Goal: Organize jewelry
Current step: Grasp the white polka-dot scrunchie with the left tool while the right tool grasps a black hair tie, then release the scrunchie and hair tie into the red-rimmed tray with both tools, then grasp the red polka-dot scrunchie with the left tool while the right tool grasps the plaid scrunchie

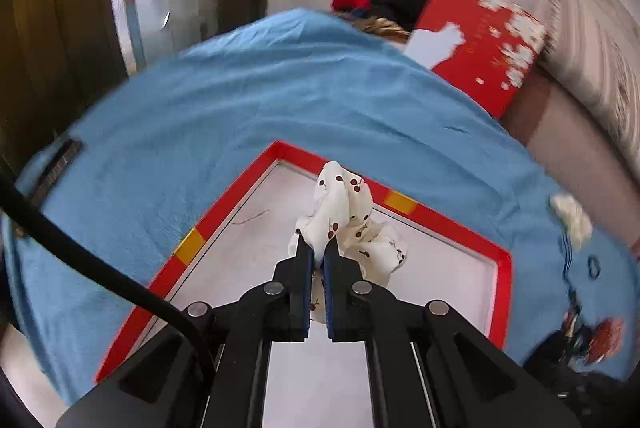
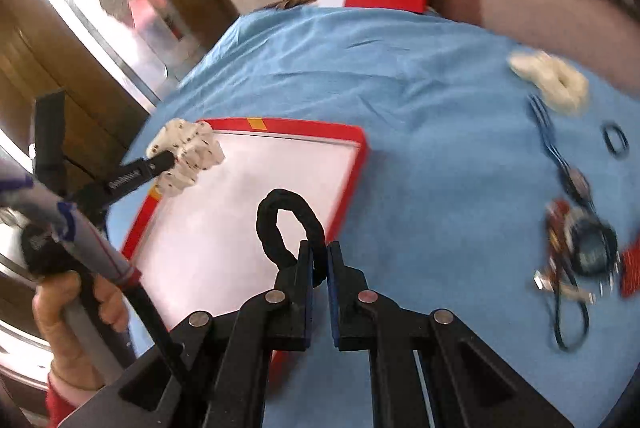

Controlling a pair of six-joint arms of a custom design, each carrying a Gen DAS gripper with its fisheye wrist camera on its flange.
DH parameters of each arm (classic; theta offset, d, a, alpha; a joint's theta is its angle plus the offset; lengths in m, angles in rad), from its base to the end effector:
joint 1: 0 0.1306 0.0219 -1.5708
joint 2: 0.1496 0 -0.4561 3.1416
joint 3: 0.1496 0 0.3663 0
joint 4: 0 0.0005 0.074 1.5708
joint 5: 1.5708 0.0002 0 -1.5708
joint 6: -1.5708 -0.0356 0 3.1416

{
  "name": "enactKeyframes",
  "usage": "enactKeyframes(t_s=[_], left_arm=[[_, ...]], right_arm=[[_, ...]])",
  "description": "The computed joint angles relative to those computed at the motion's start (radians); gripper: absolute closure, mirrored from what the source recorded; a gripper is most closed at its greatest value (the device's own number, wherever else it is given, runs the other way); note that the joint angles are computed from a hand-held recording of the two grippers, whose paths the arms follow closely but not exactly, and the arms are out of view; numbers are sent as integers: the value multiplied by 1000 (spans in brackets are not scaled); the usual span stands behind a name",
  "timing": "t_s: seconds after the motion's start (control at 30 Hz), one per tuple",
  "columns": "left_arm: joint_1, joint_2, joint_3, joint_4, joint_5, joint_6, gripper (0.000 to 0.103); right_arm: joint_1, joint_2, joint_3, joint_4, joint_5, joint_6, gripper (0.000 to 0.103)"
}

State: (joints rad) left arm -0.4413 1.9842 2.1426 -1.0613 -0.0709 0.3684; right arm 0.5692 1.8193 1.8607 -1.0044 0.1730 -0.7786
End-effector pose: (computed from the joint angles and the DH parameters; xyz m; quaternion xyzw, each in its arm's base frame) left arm 0.6290 -0.2949 0.4880 0.0228 0.9440 -0.0983 0.3143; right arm 0.5316 0.3322 0.4765 0.1251 0.9427 0.1216 0.2844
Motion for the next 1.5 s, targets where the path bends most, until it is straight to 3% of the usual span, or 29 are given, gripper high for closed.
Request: enactKeyframes(t_s=[0.07,0.3,0.4,0.47,0.6,0.7,0.87,1.1,1.23,1.5], left_arm=[[21,24,14,-9,41,36,98],[27,68,49,-31,58,70,98],[20,58,39,-5,32,51,86],[18,44,21,22,22,45,69],[20,33,8,44,22,58,65],[21,20,-8,56,20,74,65],[8,-15,-46,93,4,67,65],[-67,-88,-120,156,-25,-9,65],[-124,-127,-168,186,47,-31,65],[-237,-120,-124,88,138,-68,65]], right_arm=[[-4,52,66,-40,-1,10,96],[-27,213,263,-162,-5,12,95],[-31,227,283,-173,1,3,95],[-31,221,278,-174,5,1,88],[-29,203,264,-172,20,3,64],[-27,172,236,-148,26,10,64],[-16,77,132,-116,73,35,64],[-23,-141,-156,-56,146,-9,63],[-48,-274,-319,-51,181,-65,63],[-110,-534,-597,-32,210,-204,63]])
